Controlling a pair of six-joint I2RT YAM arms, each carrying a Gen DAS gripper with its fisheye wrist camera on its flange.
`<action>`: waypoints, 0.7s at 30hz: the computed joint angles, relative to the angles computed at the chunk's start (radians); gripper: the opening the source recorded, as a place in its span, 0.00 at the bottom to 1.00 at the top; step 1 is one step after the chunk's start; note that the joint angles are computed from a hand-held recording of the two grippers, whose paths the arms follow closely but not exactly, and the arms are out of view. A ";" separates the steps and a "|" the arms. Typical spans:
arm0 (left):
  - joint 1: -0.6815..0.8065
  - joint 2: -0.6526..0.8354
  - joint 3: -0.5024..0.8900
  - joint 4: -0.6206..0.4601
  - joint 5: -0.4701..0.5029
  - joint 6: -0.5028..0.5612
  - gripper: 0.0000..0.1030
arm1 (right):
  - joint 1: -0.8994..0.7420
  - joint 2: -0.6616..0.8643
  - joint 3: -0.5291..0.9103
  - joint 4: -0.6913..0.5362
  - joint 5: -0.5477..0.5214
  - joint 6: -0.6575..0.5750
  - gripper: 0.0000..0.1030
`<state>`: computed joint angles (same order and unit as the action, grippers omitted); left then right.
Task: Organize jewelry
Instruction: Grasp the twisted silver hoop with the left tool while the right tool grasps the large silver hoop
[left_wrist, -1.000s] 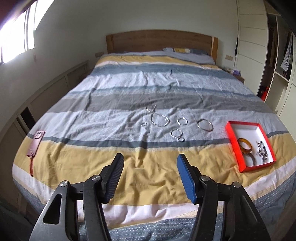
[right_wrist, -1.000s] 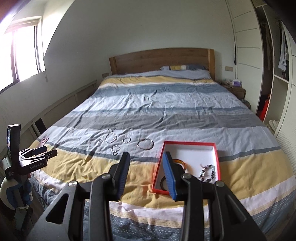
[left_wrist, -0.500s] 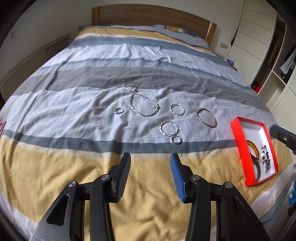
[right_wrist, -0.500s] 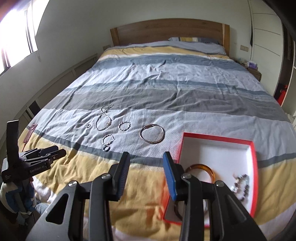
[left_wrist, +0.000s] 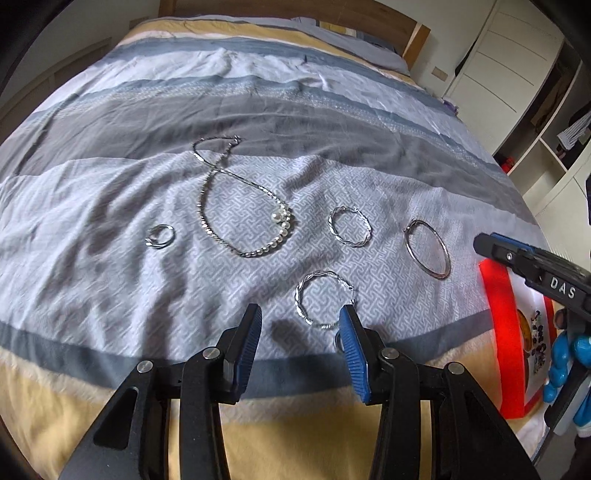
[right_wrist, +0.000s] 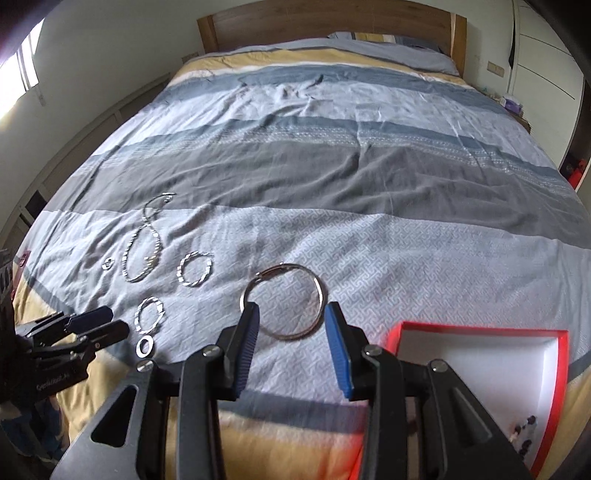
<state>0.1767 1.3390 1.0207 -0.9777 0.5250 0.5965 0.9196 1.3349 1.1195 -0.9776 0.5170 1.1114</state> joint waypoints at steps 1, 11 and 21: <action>-0.020 0.010 -0.006 0.017 -0.011 -0.014 0.37 | -0.029 0.007 -0.008 0.021 -0.019 -0.019 0.34; -0.054 0.105 -0.010 0.098 -0.061 -0.050 0.17 | -0.166 0.122 -0.010 0.078 -0.130 -0.109 0.37; -0.082 0.060 -0.073 0.188 -0.098 -0.074 0.04 | -0.164 0.261 0.059 0.019 -0.092 -0.131 0.32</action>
